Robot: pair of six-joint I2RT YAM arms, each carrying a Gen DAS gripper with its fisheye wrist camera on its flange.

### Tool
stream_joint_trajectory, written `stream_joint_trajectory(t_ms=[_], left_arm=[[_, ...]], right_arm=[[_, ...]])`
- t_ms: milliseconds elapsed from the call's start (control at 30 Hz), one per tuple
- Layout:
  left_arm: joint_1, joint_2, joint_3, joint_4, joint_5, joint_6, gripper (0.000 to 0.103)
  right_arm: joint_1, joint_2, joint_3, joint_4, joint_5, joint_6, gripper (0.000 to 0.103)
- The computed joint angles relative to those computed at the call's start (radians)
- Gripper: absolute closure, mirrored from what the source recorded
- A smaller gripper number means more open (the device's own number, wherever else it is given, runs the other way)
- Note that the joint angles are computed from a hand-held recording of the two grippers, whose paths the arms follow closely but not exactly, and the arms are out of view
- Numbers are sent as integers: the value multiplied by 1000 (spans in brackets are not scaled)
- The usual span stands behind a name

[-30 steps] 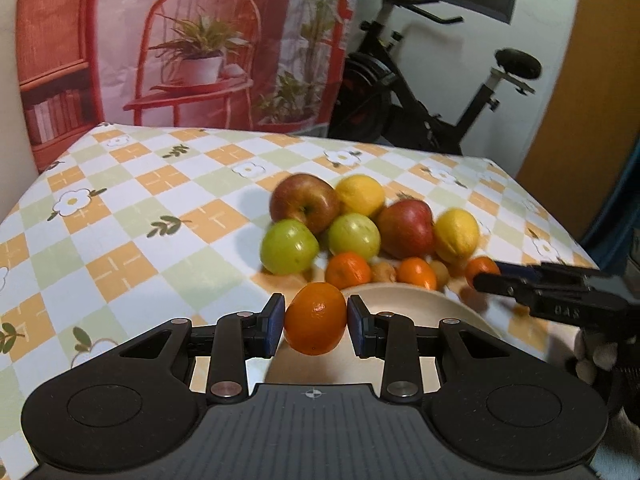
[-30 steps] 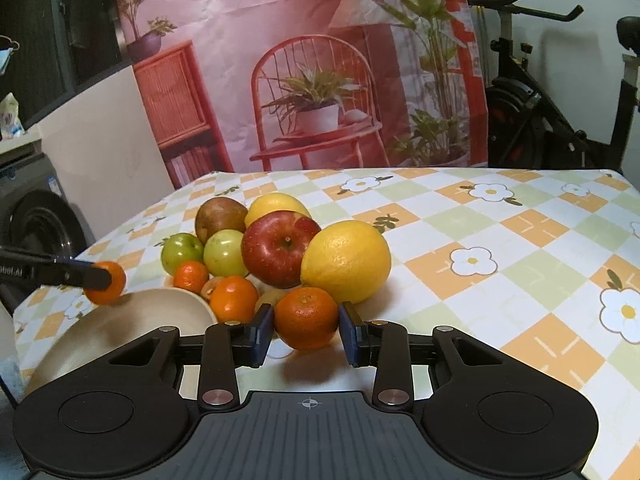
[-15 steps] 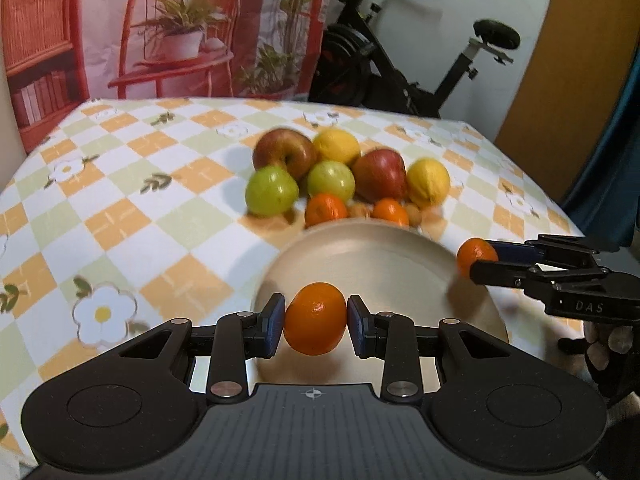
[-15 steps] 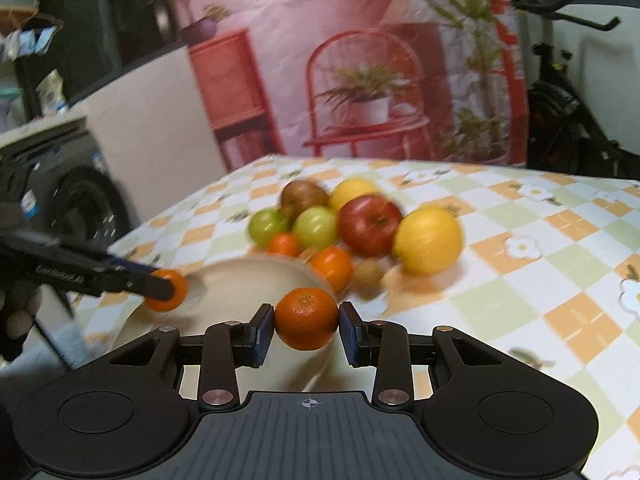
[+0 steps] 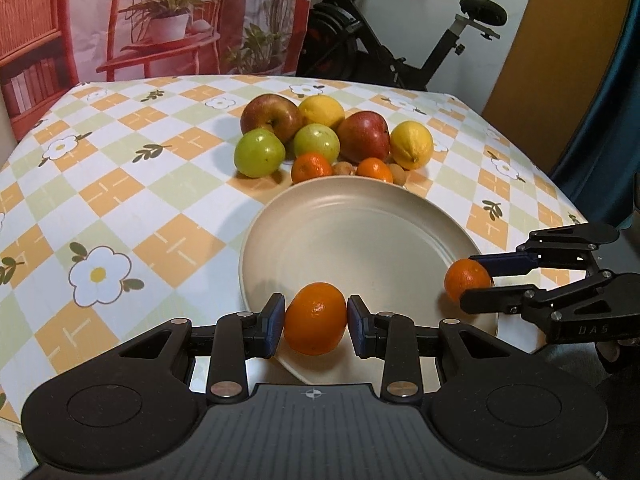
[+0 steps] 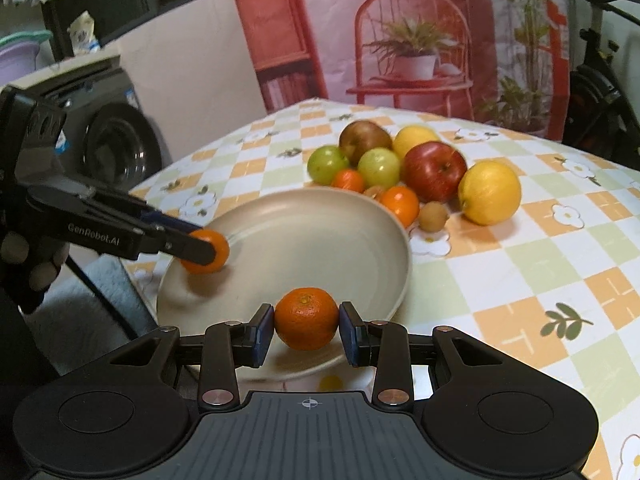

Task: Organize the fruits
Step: 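Carry the orange in the left tool over the beige plate while the right tool carries the tangerine, then open the left tool over the plate while the right tool releases its tangerine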

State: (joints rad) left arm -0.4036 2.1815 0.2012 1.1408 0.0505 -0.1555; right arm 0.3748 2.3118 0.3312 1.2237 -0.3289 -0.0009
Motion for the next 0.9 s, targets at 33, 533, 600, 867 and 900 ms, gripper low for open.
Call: stream_joint_trajectory(t_ms=[33,533,600,867,900], left_arm=[[0,0,-1,-2,1,1,67],[-9,-18,-7,-44,6,8,67],[-11,-20,-8,-48,6,9,67],[-12,-25,-9,-55,6,19,66],[-12,-26,-10,-53,7,20,66]], right_arm=[[1,-2,4,-13,-2,-5,70],[10,-36,33,-129,-29,-53,70],[13,-44,34,-141,-29,-57,70],[17,-45,39,-153,-27,-63,70],[18,-45,38,-152,-27,-63,70]])
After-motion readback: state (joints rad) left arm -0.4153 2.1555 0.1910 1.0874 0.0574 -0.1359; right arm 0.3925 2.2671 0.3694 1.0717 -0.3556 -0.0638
